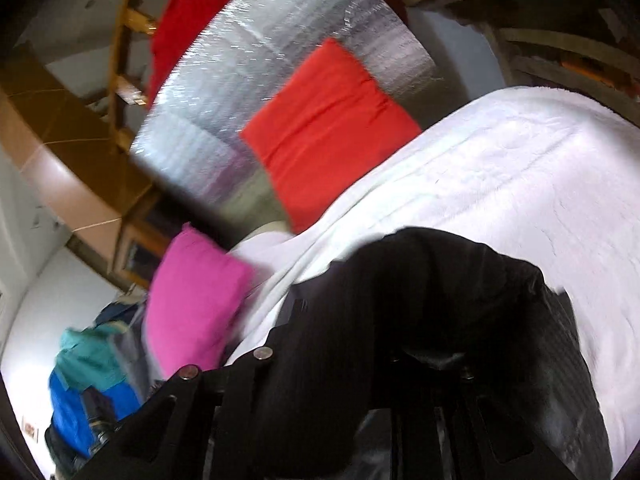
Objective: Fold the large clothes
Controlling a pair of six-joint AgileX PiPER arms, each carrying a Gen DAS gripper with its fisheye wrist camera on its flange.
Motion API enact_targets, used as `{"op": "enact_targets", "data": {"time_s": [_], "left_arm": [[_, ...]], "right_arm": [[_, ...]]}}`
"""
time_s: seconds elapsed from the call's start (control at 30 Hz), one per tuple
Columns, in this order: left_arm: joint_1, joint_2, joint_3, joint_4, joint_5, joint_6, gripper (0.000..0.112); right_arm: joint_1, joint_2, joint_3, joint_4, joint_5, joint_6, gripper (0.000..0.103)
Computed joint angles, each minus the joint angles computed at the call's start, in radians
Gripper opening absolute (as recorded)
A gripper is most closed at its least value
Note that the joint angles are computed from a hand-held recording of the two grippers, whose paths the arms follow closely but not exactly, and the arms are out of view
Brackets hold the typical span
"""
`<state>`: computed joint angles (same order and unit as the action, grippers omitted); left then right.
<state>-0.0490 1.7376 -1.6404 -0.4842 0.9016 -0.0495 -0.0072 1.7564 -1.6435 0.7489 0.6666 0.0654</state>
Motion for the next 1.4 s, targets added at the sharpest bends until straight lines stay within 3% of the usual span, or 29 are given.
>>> {"op": "enact_targets", "data": {"time_s": [0.2, 0.27, 0.33, 0.37, 0.4, 0.43, 0.47, 0.5, 0.53, 0.6, 0.73, 0.87, 0.97, 1.1, 1.23, 1.4], "left_arm": [[-0.004, 0.210, -0.145, -0.010, -0.035, -0.022, 0.013], [0.005, 0.228, -0.109, -0.059, -0.077, 0.008, 0.016], [0.041, 0.224, -0.053, -0.203, -0.106, 0.100, 0.017], [0.062, 0.222, -0.041, -0.271, -0.095, 0.137, 0.019], [0.081, 0.218, -0.029, -0.339, -0.082, 0.174, 0.021], [0.104, 0.201, 0.000, -0.413, -0.073, 0.211, 0.029], [0.117, 0.166, 0.043, -0.453, -0.096, 0.230, 0.046], [0.125, 0.098, 0.109, -0.454, -0.160, 0.224, 0.058], [0.127, 0.042, 0.162, -0.450, -0.218, 0.220, 0.078], [0.146, -0.081, 0.271, -0.486, -0.286, 0.251, 0.081], [0.161, -0.297, 0.420, -0.416, -0.193, 0.188, 0.081], [0.071, -0.517, 0.620, -0.232, -0.145, -0.024, 0.082], [0.005, -0.646, 0.809, -0.236, -0.180, -0.135, 0.082], [-0.007, -0.638, 0.872, -0.252, -0.154, -0.214, 0.082], [-0.014, -0.604, 0.869, -0.205, -0.234, -0.295, 0.082], [0.041, -0.464, 0.836, -0.398, -0.243, -0.145, 0.083]], "right_arm": [[-0.029, 0.248, -0.185, 0.060, 0.031, 0.051, 0.022], [-0.083, 0.314, -0.199, 0.240, 0.110, -0.024, 0.029], [-0.140, 0.330, -0.158, 0.440, 0.166, -0.126, 0.035], [-0.169, 0.324, -0.117, 0.540, 0.193, -0.187, 0.041], [-0.192, 0.303, -0.059, 0.640, 0.211, -0.261, 0.054], [-0.220, 0.267, 0.012, 0.740, 0.223, -0.348, 0.061], [-0.246, 0.216, 0.090, 0.824, 0.218, -0.433, 0.073], [-0.263, 0.167, 0.150, 0.868, 0.204, -0.487, 0.084], [-0.296, 0.084, 0.236, 0.912, 0.185, -0.565, 0.087], [-0.338, -0.012, 0.312, 0.889, 0.194, -0.601, 0.088], [-0.433, -0.210, 0.462, 0.728, 0.313, -0.552, 0.088], [-0.496, -0.414, 0.671, 0.632, 0.403, -0.488, 0.088], [-0.519, -0.518, 0.810, 0.604, 0.457, -0.440, 0.089], [-0.431, -0.586, 0.908, 0.540, 0.378, -0.373, 0.089], [-0.402, -0.569, 0.986, 0.576, 0.311, -0.421, 0.089], [-0.369, -0.420, 0.982, 0.710, 0.209, -0.532, 0.089]]}}
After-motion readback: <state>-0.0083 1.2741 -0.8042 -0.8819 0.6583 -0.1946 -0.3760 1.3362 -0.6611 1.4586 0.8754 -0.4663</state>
